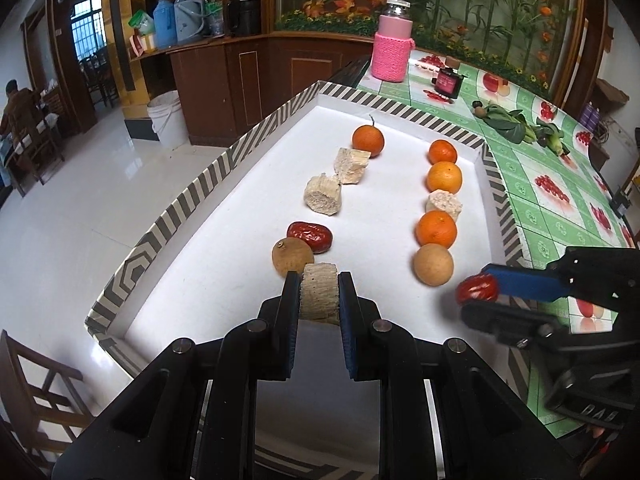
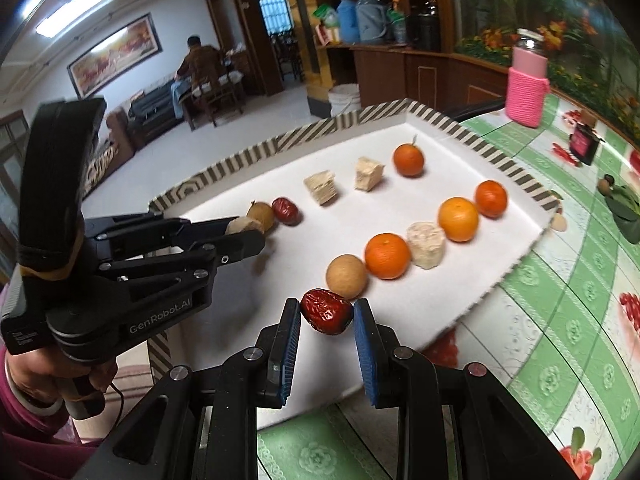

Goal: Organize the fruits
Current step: 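Carry the jujube and the tan cube over the tray, then release the jujube from the right tool while the left tool releases the cube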

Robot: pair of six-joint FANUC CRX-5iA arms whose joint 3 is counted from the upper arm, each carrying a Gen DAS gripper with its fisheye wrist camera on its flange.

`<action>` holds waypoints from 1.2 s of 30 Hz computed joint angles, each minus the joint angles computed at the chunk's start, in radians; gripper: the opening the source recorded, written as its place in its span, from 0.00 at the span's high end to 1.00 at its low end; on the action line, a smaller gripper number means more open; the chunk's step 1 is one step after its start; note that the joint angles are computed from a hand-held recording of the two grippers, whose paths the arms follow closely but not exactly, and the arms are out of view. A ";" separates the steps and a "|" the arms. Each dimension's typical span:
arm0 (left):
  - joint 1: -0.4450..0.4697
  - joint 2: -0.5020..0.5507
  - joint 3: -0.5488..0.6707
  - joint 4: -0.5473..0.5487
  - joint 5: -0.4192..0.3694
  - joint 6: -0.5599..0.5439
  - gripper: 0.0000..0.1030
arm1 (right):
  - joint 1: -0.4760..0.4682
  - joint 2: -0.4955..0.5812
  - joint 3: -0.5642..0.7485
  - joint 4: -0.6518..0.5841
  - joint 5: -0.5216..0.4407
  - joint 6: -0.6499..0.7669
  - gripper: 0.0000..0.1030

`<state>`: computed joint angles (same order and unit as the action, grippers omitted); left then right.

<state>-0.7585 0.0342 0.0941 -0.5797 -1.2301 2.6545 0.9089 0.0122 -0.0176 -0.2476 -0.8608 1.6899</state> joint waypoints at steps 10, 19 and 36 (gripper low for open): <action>-0.001 -0.001 0.000 -0.035 -0.036 0.037 0.83 | 0.053 0.051 0.008 0.092 0.000 -0.022 0.73; -0.049 0.015 0.038 -0.108 -0.105 0.085 0.58 | 0.013 -0.044 -0.042 0.044 0.049 -0.011 0.71; -0.213 0.127 0.248 -0.339 -0.250 0.116 0.55 | 0.022 -0.230 -0.253 0.283 0.317 -0.359 0.71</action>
<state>-0.9718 0.1615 0.3422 -0.9190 -1.4804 2.7701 0.9307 -0.2181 -0.2708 0.0358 -0.5438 1.3313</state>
